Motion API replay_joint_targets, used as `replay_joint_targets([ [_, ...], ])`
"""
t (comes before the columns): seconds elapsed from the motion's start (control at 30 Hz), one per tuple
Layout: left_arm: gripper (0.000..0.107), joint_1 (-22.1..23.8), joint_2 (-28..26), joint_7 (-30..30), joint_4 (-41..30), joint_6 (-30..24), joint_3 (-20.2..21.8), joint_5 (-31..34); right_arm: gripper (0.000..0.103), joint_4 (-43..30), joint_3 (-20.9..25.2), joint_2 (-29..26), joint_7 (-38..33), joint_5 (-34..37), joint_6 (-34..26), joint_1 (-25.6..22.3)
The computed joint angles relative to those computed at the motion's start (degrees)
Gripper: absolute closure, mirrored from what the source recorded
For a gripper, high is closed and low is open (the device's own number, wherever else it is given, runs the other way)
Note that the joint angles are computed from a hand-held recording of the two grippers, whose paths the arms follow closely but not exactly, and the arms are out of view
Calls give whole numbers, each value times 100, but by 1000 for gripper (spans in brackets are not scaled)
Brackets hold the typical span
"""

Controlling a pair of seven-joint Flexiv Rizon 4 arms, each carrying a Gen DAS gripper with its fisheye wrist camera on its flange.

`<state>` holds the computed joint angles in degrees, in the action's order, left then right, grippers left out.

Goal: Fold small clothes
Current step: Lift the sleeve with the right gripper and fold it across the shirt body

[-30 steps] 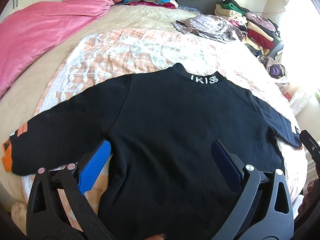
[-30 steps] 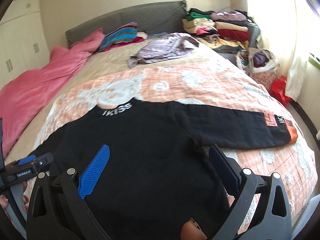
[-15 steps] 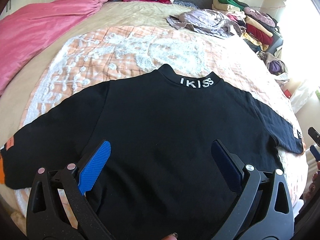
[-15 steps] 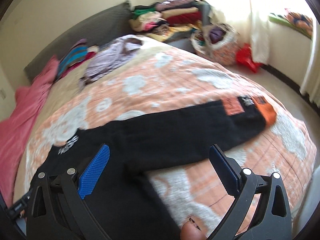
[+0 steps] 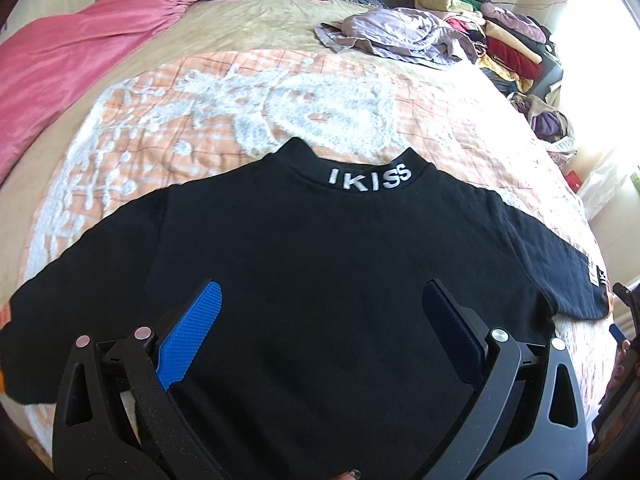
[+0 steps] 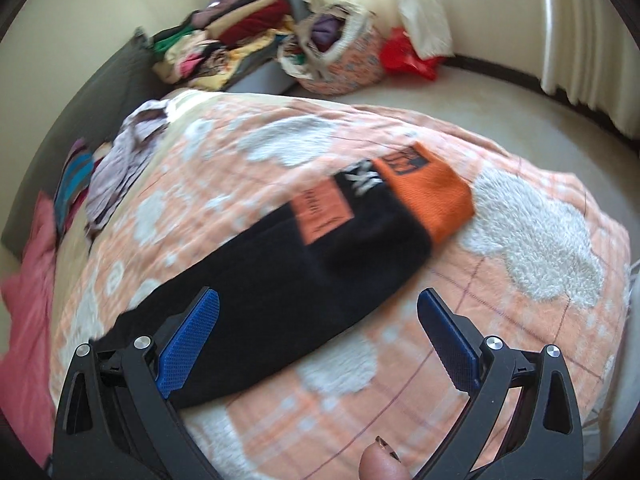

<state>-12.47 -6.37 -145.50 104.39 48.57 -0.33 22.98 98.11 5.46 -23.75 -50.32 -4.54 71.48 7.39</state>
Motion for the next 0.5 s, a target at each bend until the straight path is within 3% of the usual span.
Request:
replay_joint_targets([
  [0.17,12,-10,-184,98,-170,-2,-9,-65,5,-304,151,-317,-57,393,4,-287],
  [0.3,12,-34,-258,144,-245,2,37,-107,32,-516,273,-553,-150,736,98,-472],
  [0.43,12,-44,-282,180,-258,-9,72,-146,42,-691,526,-757,-319,1135,482,-701],
  [0.5,12,-22,-311,276,-282,-4,76,-202,60,-775,685,-820,-450,1293,608,-829],
])
